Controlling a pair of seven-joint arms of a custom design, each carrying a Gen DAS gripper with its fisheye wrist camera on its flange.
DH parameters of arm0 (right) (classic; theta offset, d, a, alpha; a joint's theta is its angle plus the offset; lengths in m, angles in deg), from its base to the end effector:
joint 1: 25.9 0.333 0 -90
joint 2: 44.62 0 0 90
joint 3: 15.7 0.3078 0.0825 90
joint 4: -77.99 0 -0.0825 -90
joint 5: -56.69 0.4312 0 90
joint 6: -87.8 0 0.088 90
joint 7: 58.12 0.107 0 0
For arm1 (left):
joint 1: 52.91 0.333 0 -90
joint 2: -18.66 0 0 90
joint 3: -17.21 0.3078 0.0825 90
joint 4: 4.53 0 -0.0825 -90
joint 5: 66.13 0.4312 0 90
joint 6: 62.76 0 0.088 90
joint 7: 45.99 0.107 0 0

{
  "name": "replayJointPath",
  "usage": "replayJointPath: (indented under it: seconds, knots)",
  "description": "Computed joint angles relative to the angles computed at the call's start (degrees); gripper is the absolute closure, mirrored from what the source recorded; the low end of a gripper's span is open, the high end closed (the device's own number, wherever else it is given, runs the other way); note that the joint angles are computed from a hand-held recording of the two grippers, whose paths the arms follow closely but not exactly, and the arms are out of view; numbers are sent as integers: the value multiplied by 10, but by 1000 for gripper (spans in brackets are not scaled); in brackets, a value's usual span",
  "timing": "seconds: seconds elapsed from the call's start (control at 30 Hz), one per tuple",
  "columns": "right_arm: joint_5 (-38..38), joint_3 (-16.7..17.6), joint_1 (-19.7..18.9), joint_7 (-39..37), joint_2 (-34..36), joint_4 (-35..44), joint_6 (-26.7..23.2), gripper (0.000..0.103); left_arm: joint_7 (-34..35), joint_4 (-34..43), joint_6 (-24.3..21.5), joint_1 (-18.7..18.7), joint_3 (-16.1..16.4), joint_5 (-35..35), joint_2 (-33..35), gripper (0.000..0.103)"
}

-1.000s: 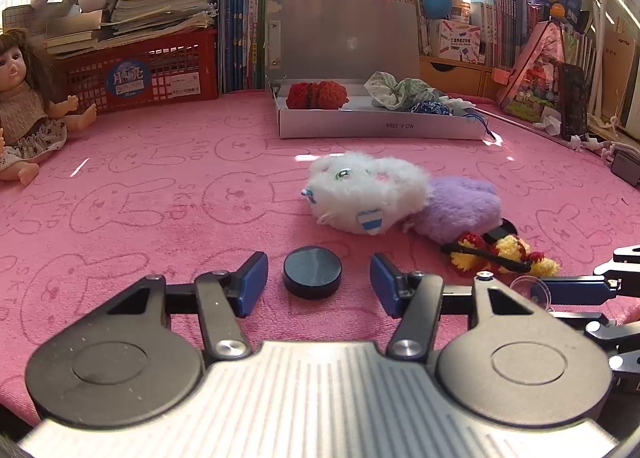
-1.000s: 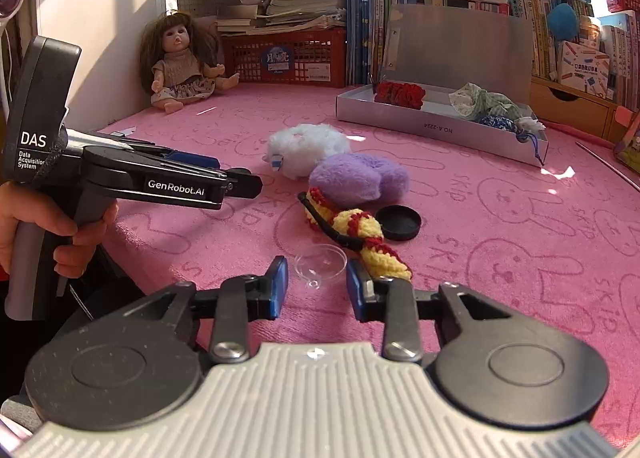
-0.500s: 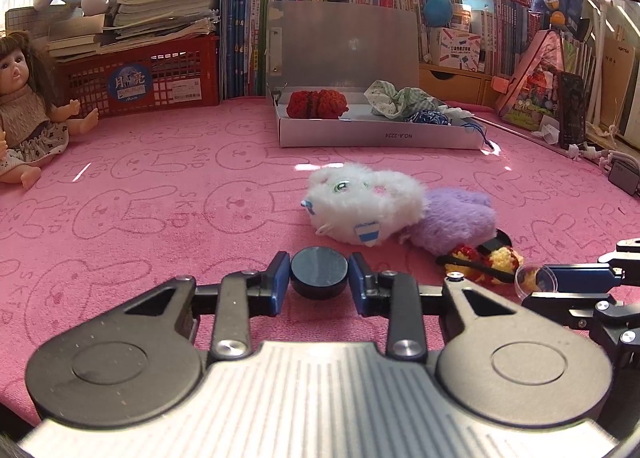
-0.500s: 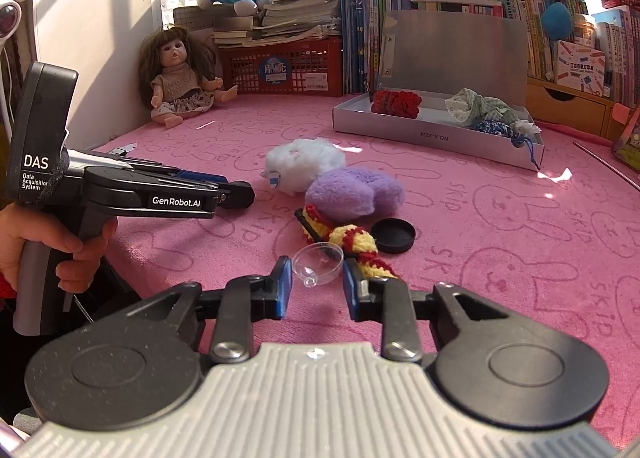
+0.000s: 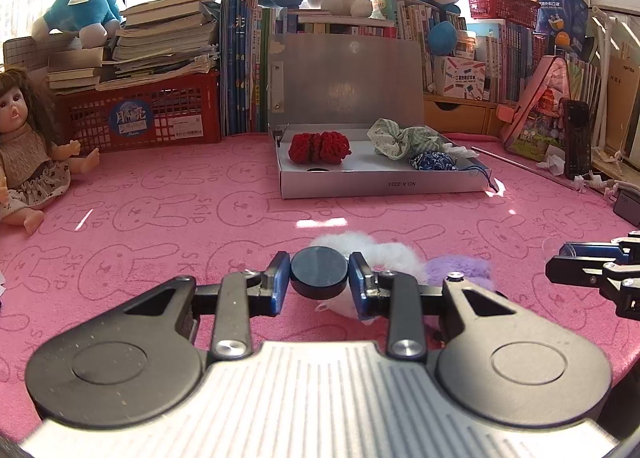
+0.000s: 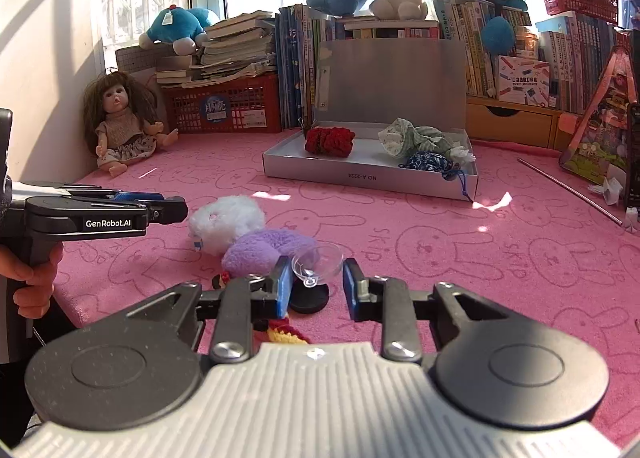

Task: Organize objects
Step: 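Close left gripper on black lid while right gripper grasps clear plastic lid, then carry black lid in left gripper and clear lid in right gripper into box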

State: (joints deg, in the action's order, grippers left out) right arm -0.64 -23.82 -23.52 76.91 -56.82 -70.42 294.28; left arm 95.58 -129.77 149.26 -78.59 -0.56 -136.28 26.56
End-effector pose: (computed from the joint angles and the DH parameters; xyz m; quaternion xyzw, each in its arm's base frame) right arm 0.4700 0.0591 0.4057 -0.6819 0.5196 -0.2733 0.4363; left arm 0.4922 -0.2903 0.3927 -0.5532 0.6527 -0.4011 0.3272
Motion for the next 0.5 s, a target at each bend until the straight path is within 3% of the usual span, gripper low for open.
replayJointPath:
  seconds: [0.2, 0.33, 0.5]
  knots:
    - [-12, -16, 3, 48, 28, 58, -31, 71, 38, 63, -27, 4, 10, -7, 25, 66]
    - [-104, -32, 0, 175, 64, 129, -45, 71, 70, 120, -45, 5, 16, -25, 50, 66]
    - [-256, -18, -32, 367, 111, 227, -43, 72, 166, 210, -70, 5, 22, -104, 86, 66]
